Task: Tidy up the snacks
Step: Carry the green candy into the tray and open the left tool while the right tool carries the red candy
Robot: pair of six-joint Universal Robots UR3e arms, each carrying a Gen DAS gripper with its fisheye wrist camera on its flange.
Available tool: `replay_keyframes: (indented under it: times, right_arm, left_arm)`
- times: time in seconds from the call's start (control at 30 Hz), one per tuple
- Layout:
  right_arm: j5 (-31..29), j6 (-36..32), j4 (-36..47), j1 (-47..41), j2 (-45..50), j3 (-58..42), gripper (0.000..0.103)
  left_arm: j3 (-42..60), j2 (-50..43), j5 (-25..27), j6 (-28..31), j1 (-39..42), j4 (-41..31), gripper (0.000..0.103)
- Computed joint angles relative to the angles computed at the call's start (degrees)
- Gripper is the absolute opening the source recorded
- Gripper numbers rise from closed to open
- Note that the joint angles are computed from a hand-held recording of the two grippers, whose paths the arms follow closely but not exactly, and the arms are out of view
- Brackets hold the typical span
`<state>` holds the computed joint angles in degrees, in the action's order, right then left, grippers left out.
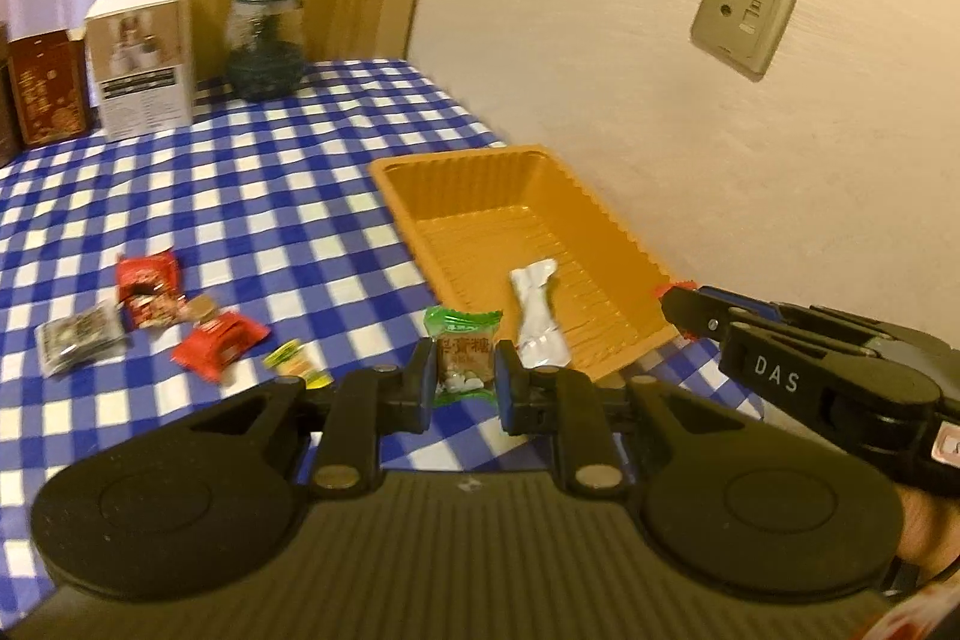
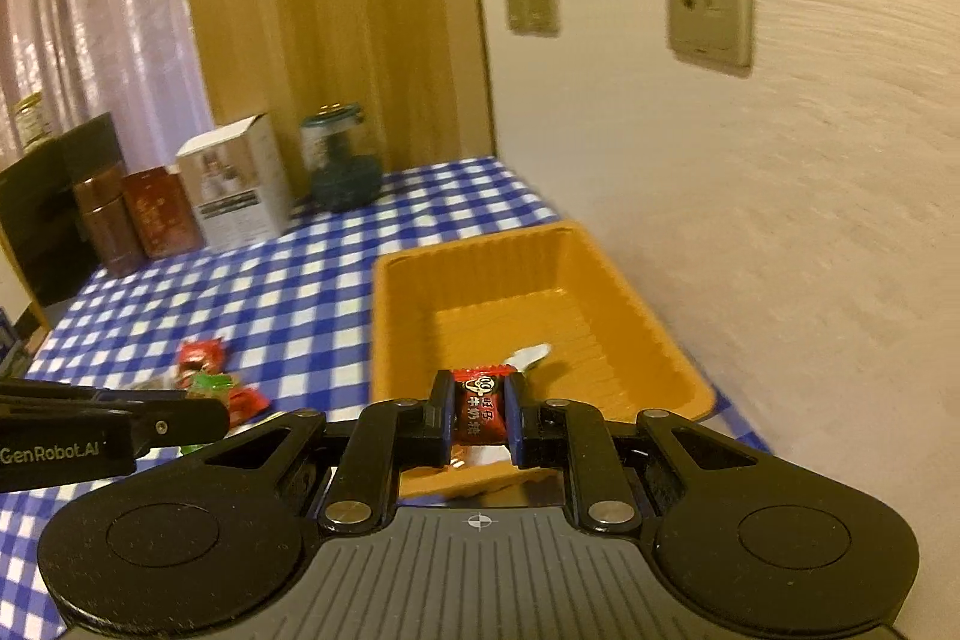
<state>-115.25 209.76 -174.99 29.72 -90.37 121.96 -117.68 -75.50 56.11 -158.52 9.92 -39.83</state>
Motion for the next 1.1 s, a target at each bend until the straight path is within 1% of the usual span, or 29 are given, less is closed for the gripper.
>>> replay_keyframes:
  times: [0.17,0.37,0.53,0.77,1.1]
  right_arm:
    - [3.63,-3.18,-2.43,-5.84,-1.19,2.51,0.017]
    - [8.50,-6.31,-5.73,-12.53,-0.36,4.21,0.017]
    - [11.94,-7.98,-7.55,-16.43,1.26,4.93,0.017]
    - [15.41,-9.47,-9.22,-19.88,3.94,4.72,0.017]
    - [16.46,-9.58,-10.28,-21.17,6.84,3.84,0.017]
  left_arm:
    - [4.12,-7.97,2.76,-3.99,-6.01,6.07,0.018]
    - [9.31,-16.25,5.14,-6.88,-11.23,10.13,0.018]
    - [13.45,-22.27,6.92,-8.35,-14.04,12.14,0.018]
    - [16.83,-27.61,8.29,-9.51,-15.70,13.62,0.018]
    - [20.98,-34.18,9.37,-10.31,-17.57,15.99,0.018]
